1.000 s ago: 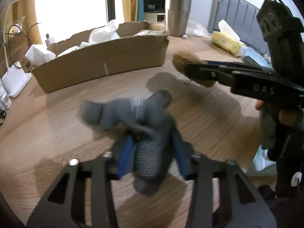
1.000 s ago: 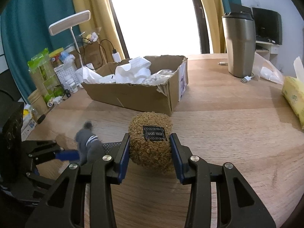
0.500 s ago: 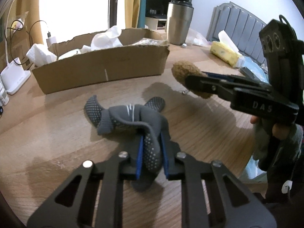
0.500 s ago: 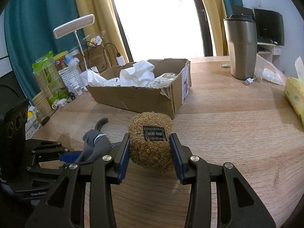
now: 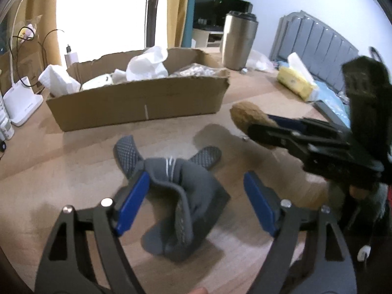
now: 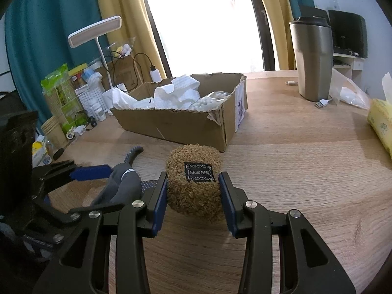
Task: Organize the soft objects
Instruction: 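Lift the plush ball and glove and carry both toward the box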
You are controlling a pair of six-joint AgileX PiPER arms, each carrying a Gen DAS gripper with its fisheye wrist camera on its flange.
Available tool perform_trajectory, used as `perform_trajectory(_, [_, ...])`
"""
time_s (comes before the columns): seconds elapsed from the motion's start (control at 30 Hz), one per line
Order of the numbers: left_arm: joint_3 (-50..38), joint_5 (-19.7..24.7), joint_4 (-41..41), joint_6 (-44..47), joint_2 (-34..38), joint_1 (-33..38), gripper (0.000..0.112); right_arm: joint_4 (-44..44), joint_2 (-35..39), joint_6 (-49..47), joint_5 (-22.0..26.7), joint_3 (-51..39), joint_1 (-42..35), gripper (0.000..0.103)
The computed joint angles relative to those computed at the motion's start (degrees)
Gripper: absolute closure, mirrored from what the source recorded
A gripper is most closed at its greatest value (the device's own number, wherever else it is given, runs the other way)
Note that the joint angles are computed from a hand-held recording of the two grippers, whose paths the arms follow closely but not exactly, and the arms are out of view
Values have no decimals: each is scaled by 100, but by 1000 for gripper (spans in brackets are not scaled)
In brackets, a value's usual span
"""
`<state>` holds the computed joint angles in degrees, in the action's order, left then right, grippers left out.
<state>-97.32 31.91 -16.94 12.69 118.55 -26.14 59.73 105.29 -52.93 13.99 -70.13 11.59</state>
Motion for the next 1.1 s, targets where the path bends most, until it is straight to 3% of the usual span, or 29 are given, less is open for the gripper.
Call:
perform_trajectory(0.2, [-947, 616, 931, -928, 613, -179, 31, 439, -33, -446, 46, 59, -43, 60])
perform_trajectory(0.3, [-826, 493, 1112, -956, 582, -242, 33, 660, -50, -670, 68, 91, -67, 60])
perform_trajectory(0.33, [-776, 458, 1111, -926, 567, -242, 36, 679, -59, -687, 63, 97, -61, 60])
perform_trajectory(0.37, [-677, 362, 1156, -929, 526, -244, 54, 708, -63, -718, 62, 105, -60, 60])
perform_trajectory(0.4, [-662, 360, 1285, -1018, 518, -253, 66, 722, -61, -736, 62, 104, -59, 60])
perform_trajectory(0.6, [-315, 189, 616, -463, 318, -47, 84, 692, -62, -711, 59, 102, -58, 60])
perform_trajectory(0.87, [161, -171, 76, -2, -150, 96, 84, 581, -65, -611, 106, 81, -63, 60])
perform_trajectory(1.1, [491, -502, -684, 727, -547, 301, 84, -363, -59, 318, 181, -72, -39, 60])
